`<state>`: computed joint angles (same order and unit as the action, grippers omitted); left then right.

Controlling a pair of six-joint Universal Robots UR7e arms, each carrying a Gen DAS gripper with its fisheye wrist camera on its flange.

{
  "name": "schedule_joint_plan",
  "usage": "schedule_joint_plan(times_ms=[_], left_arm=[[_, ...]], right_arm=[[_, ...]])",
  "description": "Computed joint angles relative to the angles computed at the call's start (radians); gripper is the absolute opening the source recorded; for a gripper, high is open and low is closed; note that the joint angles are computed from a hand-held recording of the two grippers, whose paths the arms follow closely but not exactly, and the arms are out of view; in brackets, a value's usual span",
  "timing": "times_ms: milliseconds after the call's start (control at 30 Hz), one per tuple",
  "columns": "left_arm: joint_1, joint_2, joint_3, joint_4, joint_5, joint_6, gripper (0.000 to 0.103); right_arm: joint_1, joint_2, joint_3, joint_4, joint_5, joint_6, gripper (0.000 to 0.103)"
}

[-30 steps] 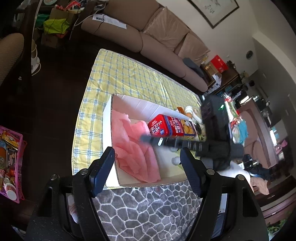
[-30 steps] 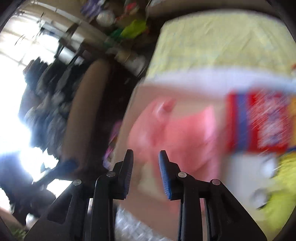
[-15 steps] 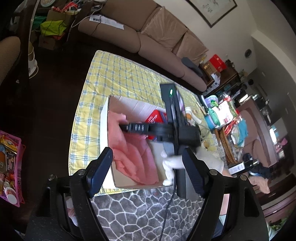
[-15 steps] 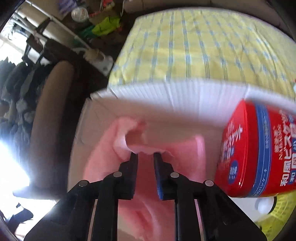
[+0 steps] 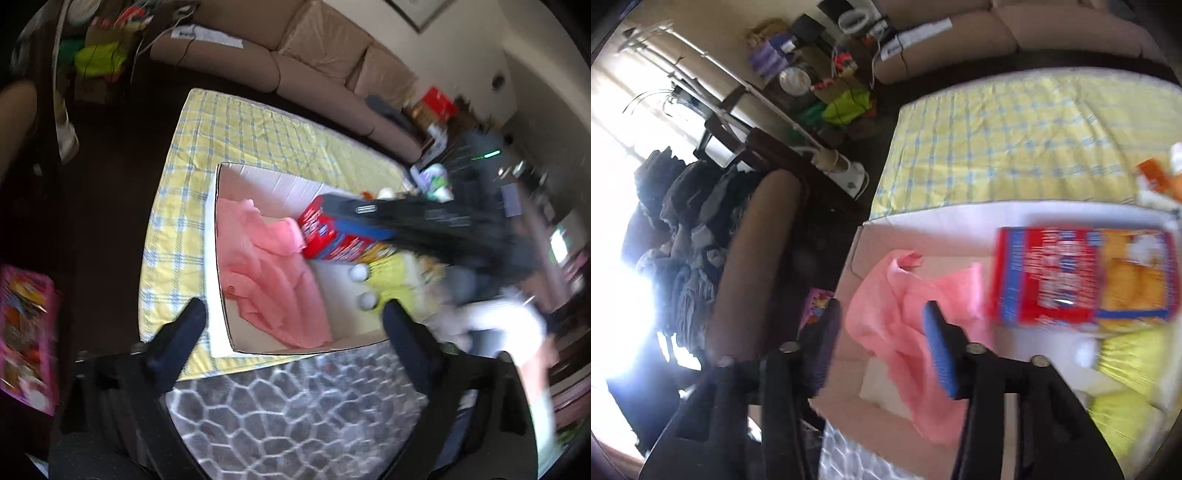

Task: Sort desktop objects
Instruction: 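Push the pink cloth flat into the box with the right gripper, then withdraw the left gripper from the box and reach to the black mesh disc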

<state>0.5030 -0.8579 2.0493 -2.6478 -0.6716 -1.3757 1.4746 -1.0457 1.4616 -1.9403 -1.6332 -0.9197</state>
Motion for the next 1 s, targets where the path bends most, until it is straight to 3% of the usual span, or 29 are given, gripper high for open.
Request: schedule_joint_plan(times_ms=[67,167,267,733,1000], left_arm=[[0.001,0.023,-0.063,0.136,0.011,-0.007,0.103],[0.002,0.067,-0.156,0.310,0.037,-0.037,0.103],[0.007,0.101,-0.205,0.368,0.044,-0.045,0.103],[0.000,0.182,-0.326,0.477,0.037,-0.076,0.103],[0.014,0.229,-0.377,0.457,0.018,-0.037,0.103]], right_arm=[[-0.004,-0.045,0.046,-0.088,-0.038,-0.080,0.072],[-0.022,-0.086,0.086,-0.159,-0.081,-0.149,0.080],[-0.045,-0.102,0.089,-0.154,-0.085,-0.176,0.085],[-0.131,-0.153,0.040,-0.111,-0.039,-0.234,0.088],[-0.173,-0.143,-0.044,-0.116,0.013,-0.258,0.088]])
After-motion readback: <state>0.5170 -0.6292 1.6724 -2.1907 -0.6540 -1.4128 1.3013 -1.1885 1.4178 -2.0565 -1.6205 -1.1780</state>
